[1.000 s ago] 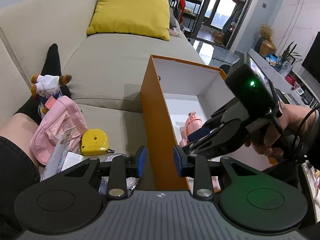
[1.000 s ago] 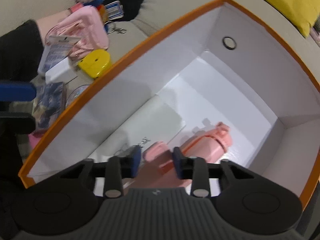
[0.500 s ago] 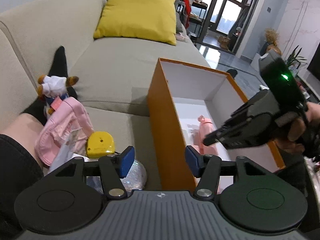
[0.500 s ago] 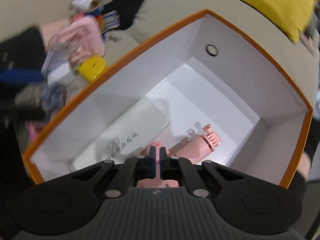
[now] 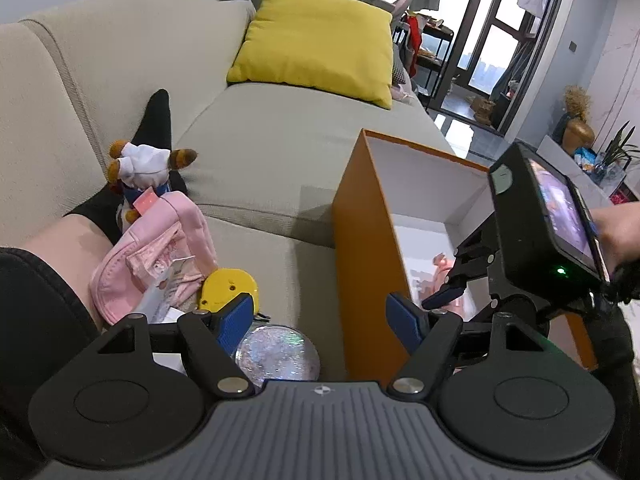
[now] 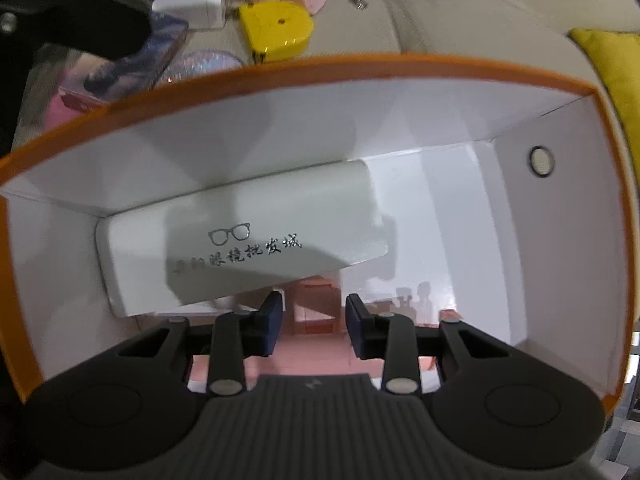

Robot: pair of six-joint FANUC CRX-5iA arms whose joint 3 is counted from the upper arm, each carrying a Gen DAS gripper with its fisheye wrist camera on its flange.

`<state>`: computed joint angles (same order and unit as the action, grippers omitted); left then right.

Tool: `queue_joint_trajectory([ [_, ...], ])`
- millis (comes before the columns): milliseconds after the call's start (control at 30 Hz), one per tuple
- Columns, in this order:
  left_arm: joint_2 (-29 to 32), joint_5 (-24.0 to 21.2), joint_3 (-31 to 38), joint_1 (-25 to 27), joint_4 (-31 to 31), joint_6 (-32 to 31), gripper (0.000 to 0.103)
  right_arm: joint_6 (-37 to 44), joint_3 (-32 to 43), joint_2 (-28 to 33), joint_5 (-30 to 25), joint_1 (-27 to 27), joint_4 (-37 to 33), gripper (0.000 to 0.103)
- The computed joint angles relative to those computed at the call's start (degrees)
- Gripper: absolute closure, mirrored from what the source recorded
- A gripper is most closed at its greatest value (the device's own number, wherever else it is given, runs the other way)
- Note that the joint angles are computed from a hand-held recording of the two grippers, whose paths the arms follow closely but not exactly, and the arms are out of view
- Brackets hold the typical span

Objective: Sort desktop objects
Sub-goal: 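Grasp the pink selfie stick inside the box with the right tool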

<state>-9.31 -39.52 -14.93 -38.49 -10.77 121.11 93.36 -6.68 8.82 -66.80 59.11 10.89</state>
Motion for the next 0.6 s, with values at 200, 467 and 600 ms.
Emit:
queue_joint_trajectory([
  [200, -0.25, 2.75, -2.52, 2.26, 5.87, -6.16, 0.017, 0.54, 1.8, 1.36, 0.11, -2.09, -3.08, 0.072],
  [467, 0.31, 1.0, -2.32, 2.95, 7.3, -5.93, 0.017, -1.14, -1.99, -4.17, 2.5, -0.82, -0.77, 0.073],
  [600, -0.25, 2.07, -3.17, 3.02, 8.47, -7.63, 0.017, -1.71, -4.03, -7.69, 3.7, -1.22, -0.05, 0.073],
])
